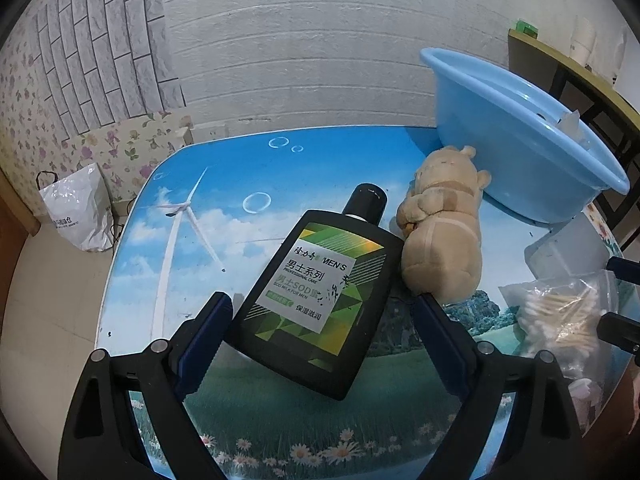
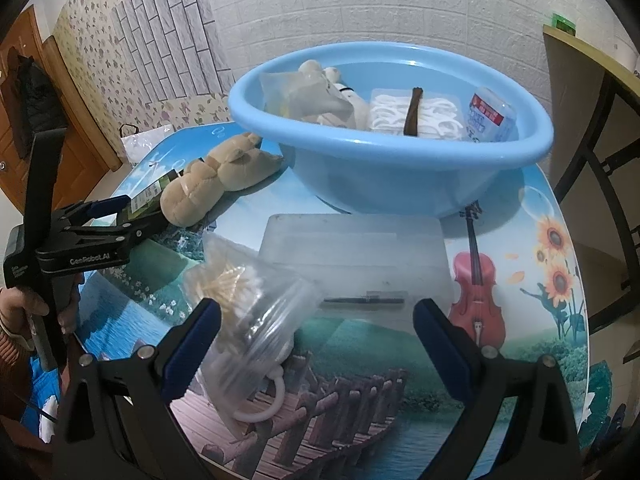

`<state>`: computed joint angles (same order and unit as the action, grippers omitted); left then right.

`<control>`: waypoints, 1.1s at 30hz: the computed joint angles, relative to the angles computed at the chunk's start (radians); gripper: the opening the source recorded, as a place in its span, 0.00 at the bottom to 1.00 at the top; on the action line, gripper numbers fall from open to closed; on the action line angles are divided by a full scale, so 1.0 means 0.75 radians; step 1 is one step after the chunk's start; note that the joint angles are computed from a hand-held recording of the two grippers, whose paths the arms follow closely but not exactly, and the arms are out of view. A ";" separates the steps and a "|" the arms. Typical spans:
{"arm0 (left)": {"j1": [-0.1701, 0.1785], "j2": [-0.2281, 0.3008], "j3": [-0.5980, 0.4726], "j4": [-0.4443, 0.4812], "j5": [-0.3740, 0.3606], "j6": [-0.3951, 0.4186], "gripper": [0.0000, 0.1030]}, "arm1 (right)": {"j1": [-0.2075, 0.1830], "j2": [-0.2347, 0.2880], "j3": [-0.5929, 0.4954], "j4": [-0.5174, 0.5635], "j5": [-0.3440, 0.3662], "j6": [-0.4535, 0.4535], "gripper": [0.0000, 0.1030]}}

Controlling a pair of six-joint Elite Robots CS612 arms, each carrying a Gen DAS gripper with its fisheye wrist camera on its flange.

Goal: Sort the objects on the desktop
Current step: 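Close the left tool on the black MEN'S bottle while the right tool approaches the cotton-swab bag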

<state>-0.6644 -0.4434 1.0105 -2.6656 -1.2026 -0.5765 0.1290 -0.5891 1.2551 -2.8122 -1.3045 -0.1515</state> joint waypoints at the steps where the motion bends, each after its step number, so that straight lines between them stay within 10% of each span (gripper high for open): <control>1: -0.001 -0.001 0.003 -0.005 0.000 0.007 0.89 | 0.000 0.001 -0.002 0.003 -0.001 0.000 0.96; 5: -0.001 -0.014 0.034 -0.052 -0.003 0.008 0.70 | 0.003 0.002 -0.003 0.006 -0.008 -0.004 0.96; 33: -0.026 -0.087 0.182 -0.154 -0.065 -0.011 0.61 | 0.005 -0.006 0.015 -0.009 0.021 0.015 0.96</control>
